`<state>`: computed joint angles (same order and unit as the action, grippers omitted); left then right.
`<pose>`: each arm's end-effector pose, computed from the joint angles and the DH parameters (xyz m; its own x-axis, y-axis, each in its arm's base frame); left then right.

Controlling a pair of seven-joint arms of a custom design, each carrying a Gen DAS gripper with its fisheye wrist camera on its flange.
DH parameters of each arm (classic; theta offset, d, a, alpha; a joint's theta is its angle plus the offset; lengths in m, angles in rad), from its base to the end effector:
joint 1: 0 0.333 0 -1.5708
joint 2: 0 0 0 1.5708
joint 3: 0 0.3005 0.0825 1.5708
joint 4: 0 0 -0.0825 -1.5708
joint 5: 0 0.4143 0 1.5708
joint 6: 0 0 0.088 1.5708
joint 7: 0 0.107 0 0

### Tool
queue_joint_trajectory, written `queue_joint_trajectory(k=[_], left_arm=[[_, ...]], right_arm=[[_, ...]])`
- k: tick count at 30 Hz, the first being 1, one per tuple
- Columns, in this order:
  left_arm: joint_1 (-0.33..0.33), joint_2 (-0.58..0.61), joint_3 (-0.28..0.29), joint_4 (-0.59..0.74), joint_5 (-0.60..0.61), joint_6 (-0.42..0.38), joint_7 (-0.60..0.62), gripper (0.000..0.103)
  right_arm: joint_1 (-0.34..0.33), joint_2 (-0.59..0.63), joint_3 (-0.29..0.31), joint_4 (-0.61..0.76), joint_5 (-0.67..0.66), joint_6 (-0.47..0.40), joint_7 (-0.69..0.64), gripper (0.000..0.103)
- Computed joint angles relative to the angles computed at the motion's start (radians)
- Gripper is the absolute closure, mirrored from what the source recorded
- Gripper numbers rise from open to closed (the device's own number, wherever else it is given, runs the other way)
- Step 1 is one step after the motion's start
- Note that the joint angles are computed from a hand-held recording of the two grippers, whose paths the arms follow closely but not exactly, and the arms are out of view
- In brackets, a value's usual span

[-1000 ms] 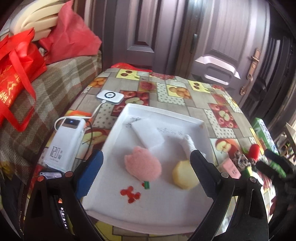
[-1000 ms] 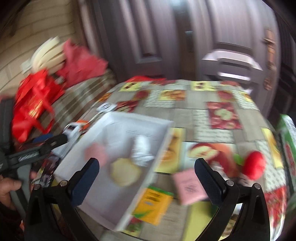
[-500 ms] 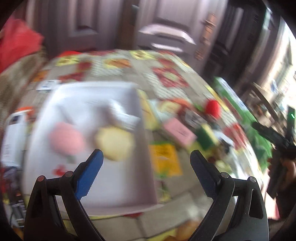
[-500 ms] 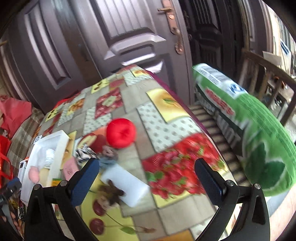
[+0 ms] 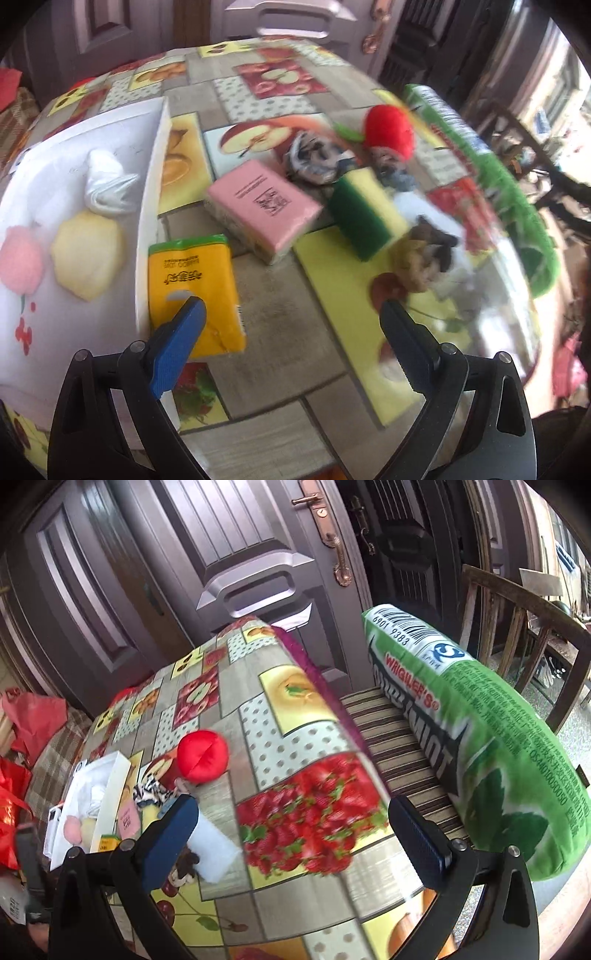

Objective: Organize soft objects
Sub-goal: 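Move both open tools back over the remaining soft items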

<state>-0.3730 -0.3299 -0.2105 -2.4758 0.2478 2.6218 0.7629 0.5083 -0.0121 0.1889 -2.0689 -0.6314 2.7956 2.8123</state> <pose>0.4143 -0.2815 0.4285 0.0034 -0.9936 0.1130 -0.8744 -0.0578 -0.4817 0.4549 0.4173 0.4859 0.0989 -0.9440 -0.3148 -0.7366 0.1433 -0.6610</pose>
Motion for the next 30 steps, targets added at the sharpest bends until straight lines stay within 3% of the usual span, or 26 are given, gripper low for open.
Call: queue_joint_trajectory(k=[4,8,10,13,14,18,22,27,30], left_arm=[[0.025,0.029,-0.034,0.034,0.062,-0.041,-0.069,0.008],[0.008,0.037,-0.025,0.037,0.030,-0.022,-0.084,0.007],[-0.017,0.036,-0.010,0.029,-0.020,0.006,-0.062,0.007],[-0.133,0.041,0.070,0.009,-0.282,0.065,0.114,0.007],[-0.137,0.028,0.058,-0.003,-0.301,0.076,0.112,0.007],[-0.025,-0.084,-0.055,-0.043,-0.078,0.051,-0.085,0.007],[0.036,-0.145,-0.064,-0.055,0.061,0.007,-0.218,0.007],[0.079,-0.064,-0.067,0.032,0.214,-0.067,-0.204,0.007],[0.060,0.016,-0.027,0.088,0.188,-0.088,-0.102,0.007]], right_arm=[[-0.012,-0.008,-0.011,-0.016,0.043,0.024,-0.062,0.000],[-0.023,-0.005,-0.019,-0.026,0.106,0.059,-0.137,0.000],[-0.026,0.004,-0.022,-0.026,0.151,0.077,-0.188,0.000],[-0.028,0.021,-0.021,-0.020,0.206,0.101,-0.249,0.000],[-0.029,0.030,-0.019,-0.016,0.234,0.114,-0.280,0.000],[-0.032,0.050,-0.012,-0.006,0.313,0.137,-0.363,0.000],[-0.035,0.058,-0.004,-0.006,0.375,0.147,-0.428,0.000],[-0.038,0.044,-0.009,-0.021,0.394,0.150,-0.438,0.000],[-0.039,0.026,-0.017,-0.038,0.365,0.150,-0.404,0.000]])
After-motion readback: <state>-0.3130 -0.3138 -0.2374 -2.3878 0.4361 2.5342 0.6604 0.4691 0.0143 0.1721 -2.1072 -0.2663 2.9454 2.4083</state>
